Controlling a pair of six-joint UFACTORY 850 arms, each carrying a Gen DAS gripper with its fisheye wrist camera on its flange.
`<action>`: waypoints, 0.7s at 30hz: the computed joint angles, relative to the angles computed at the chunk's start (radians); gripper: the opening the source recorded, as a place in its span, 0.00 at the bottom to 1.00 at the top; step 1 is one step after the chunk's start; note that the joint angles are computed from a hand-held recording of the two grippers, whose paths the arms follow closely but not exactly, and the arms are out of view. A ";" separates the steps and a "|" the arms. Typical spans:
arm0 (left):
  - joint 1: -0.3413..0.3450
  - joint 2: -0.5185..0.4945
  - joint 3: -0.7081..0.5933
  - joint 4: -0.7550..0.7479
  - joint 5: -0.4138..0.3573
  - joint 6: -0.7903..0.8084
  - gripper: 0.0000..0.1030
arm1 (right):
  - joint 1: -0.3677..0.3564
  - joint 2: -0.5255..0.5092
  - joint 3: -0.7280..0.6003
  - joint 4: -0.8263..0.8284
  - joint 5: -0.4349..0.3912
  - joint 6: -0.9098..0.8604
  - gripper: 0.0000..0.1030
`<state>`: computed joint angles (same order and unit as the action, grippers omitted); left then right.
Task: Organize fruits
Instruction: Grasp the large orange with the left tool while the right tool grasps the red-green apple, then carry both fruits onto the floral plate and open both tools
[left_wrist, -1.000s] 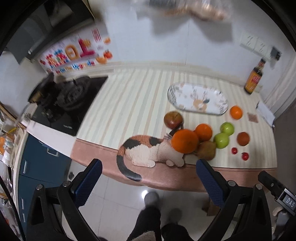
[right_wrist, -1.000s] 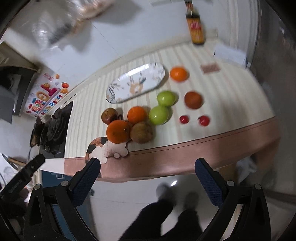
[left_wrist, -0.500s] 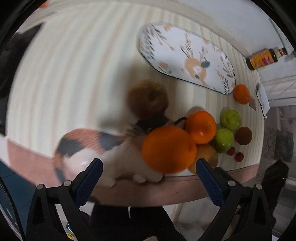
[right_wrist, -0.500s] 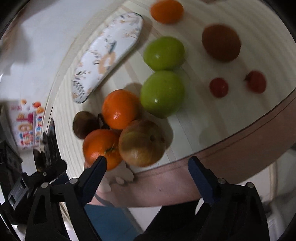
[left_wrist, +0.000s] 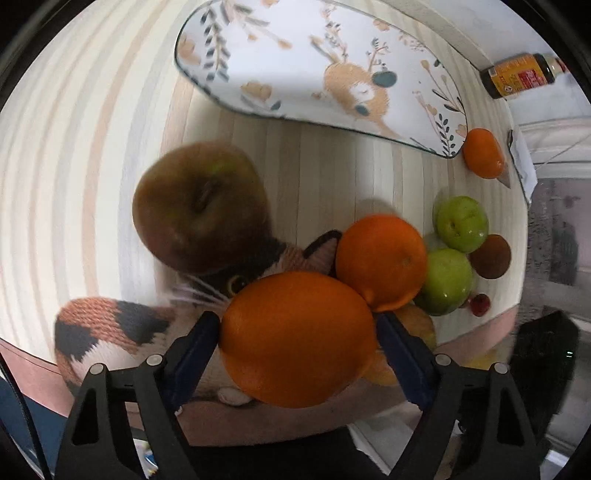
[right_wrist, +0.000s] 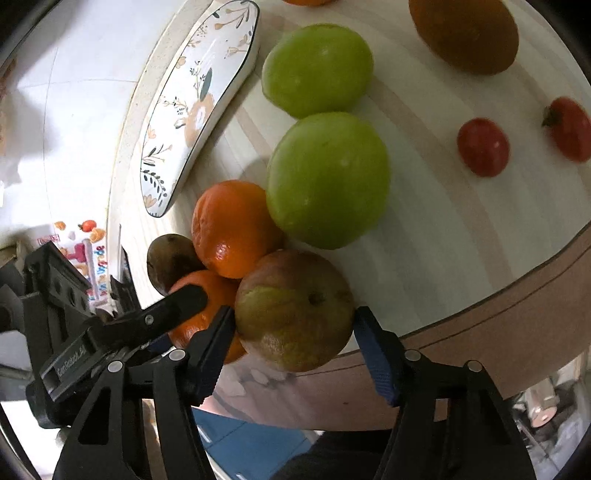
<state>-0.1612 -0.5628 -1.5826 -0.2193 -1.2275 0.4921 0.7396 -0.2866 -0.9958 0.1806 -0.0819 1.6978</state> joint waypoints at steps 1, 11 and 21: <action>-0.005 0.012 0.014 0.009 0.017 -0.001 0.83 | -0.001 0.000 -0.014 0.002 -0.044 -0.023 0.66; -0.017 0.028 0.058 0.041 0.080 0.016 0.85 | -0.047 -0.053 -0.121 0.233 -0.254 -0.431 0.67; -0.043 0.029 0.098 0.068 0.117 -0.009 0.80 | -0.070 -0.084 -0.150 0.335 -0.268 -0.589 0.67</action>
<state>-0.2042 -0.5337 -1.4847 -0.1511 -1.1107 0.4829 0.6691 -0.3705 -1.1456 0.5160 -0.3503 1.1084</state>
